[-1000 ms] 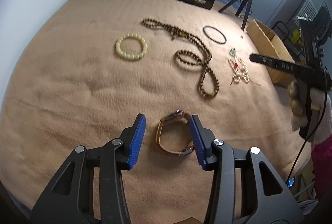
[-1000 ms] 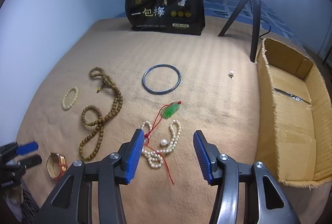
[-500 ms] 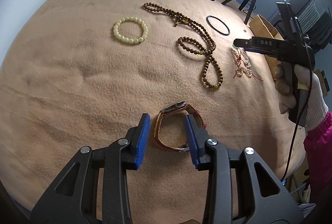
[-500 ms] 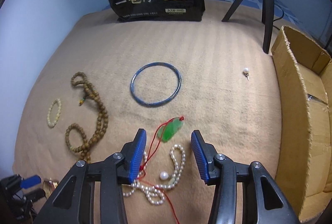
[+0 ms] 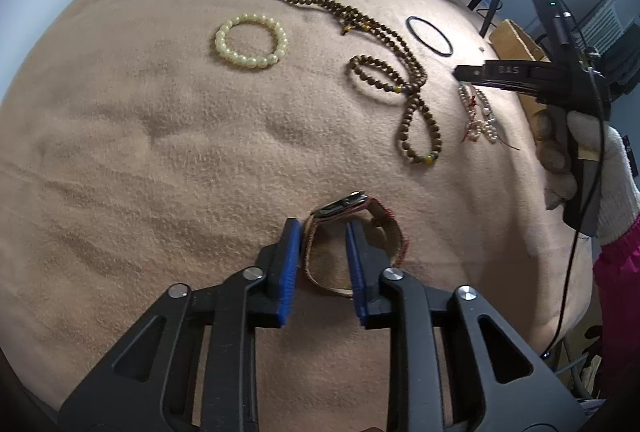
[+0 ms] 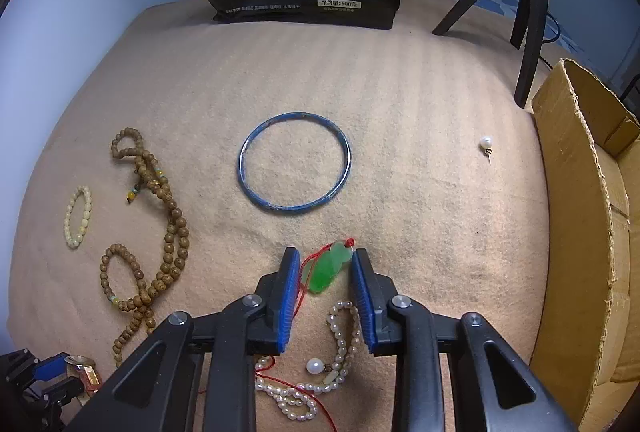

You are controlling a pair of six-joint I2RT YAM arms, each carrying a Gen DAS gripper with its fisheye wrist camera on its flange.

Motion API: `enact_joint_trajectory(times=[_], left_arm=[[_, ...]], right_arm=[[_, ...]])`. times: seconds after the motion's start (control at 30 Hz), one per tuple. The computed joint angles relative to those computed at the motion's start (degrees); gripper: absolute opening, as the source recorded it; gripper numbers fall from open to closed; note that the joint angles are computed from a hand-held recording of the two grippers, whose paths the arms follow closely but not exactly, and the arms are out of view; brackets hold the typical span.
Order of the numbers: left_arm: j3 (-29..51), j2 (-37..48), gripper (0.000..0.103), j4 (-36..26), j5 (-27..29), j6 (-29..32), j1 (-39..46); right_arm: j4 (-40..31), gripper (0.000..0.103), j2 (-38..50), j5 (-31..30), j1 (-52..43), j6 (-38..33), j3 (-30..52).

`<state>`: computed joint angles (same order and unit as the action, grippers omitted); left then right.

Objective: Organize jewelry
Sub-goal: 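Grasp the brown-strapped watch with the left tool while the right tool grasps the jade pendant, then carry the watch and jade pendant to the cardboard box and release both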

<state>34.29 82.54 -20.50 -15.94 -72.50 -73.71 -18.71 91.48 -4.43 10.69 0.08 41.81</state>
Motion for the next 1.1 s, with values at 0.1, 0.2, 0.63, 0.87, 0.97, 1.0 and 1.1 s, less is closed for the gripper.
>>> enact_joint_trajectory(times=[0.1, 0.2, 0.63, 0.87, 0.97, 1.0, 1.1], left_arm=[[-0.28, 0.51, 0.014, 0.50, 0.47, -0.17, 0.70], [0.27, 1.52, 0.008, 0.46, 0.14, 0.06, 0.90], [0.23, 0.73, 0.005, 1.18, -1.55, -0.53, 1.44], [-0.18, -0.31, 0.005, 1.46, -2.50, -0.43, 1.93], [-0.11, -0.76, 0.005, 0.91, -3.23, -0.69, 1.39], [0.02, -0.94, 0.005, 0.69, -3.61, -0.72, 1.25], [0.35, -1.17, 0.005, 0.67, -3.99, -0.53, 1.13]], right_arm=[[0.68, 0.018, -0.15, -0.80, -0.54, -0.17, -0.48], [1.36, 0.018, -0.31, -1.27, -0.71, -0.37, -0.86], [-1.33, 0.018, -11.11, -6.18, -4.30, -2.73, -5.33], [-6.35, 0.018, -19.72, -9.12, -6.43, -4.33, -5.85], [-8.89, 0.018, -23.60, -10.82, -7.91, -5.12, -5.87], [-9.96, 0.018, -25.17, -11.29, -8.47, -5.57, -5.83], [-12.97, 0.018, -29.48, -12.69, -10.58, -7.40, -5.82]])
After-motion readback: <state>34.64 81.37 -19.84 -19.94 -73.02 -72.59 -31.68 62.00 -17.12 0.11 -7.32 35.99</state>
